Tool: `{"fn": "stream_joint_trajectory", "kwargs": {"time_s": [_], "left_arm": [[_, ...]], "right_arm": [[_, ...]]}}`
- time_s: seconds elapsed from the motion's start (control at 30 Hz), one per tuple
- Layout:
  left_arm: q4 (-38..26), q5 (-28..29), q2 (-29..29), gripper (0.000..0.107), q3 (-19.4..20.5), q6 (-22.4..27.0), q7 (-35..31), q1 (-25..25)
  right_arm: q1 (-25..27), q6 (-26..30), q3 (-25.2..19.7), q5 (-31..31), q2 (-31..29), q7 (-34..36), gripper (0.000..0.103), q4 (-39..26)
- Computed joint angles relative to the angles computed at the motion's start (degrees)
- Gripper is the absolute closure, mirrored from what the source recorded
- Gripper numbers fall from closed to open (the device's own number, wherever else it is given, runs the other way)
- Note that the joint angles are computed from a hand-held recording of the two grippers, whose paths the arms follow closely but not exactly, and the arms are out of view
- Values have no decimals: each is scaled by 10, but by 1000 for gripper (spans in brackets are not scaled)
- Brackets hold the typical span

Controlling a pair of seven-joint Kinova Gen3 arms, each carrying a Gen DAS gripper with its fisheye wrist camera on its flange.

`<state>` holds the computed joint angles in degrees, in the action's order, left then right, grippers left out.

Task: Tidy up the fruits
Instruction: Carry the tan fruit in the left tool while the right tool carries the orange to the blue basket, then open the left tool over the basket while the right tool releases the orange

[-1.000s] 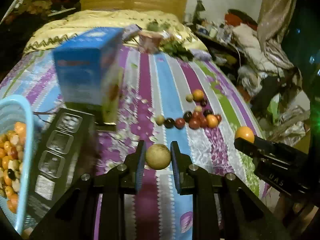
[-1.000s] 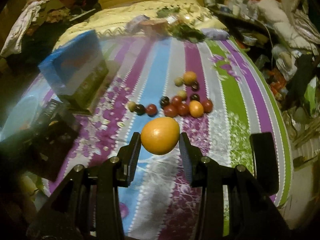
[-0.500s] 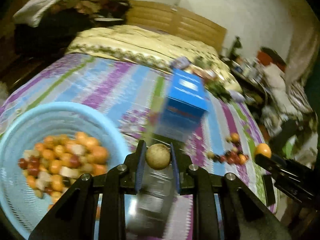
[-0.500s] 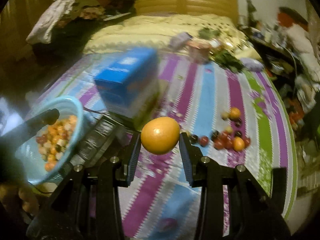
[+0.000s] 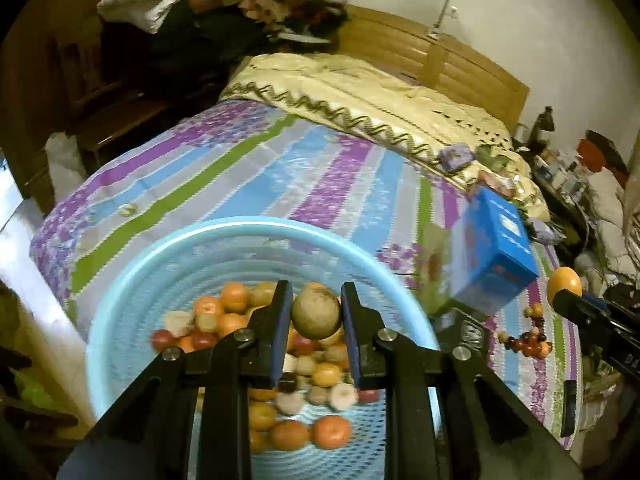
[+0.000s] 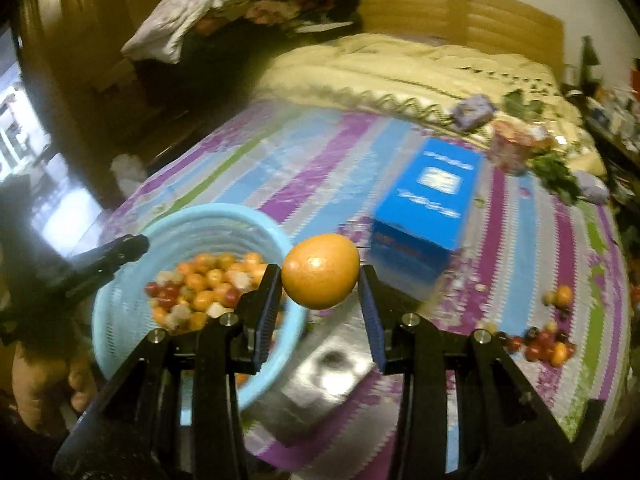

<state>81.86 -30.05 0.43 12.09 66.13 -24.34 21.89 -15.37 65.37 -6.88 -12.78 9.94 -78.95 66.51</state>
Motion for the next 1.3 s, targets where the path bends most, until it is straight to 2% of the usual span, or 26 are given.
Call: {"fn": "stream_joint_trajectory", "kwargs": {"time_s": [0.17, 0.33, 0.57, 0.7, 0.87, 1.07, 1.3], "left_arm": [[22, 49, -28, 83, -21, 4, -46, -36], [34, 110, -36, 83, -36, 11, -105, -78], [47, 189, -37, 83, -60, 22, -180, -125], [49, 201, -33, 83, -61, 31, -195, -139], [56, 206, -30, 83, -62, 34, -202, -146], [62, 240, -23, 83, -73, 35, -229, -159], [53, 243, -15, 83, -70, 39, -238, -157]], "right_arm": [[-31, 48, -13, 8, 41, -9, 63, -55], [-58, 127, -21, 3, 102, -18, 63, -140], [-104, 209, -11, 33, 167, -41, 63, -233], [-119, 249, -6, 41, 196, -53, 63, -271], [-131, 269, -3, 49, 212, -63, 63, -287], [-141, 295, 1, 54, 231, -74, 63, -315], [-146, 301, 2, 58, 237, -75, 63, -318]]}}
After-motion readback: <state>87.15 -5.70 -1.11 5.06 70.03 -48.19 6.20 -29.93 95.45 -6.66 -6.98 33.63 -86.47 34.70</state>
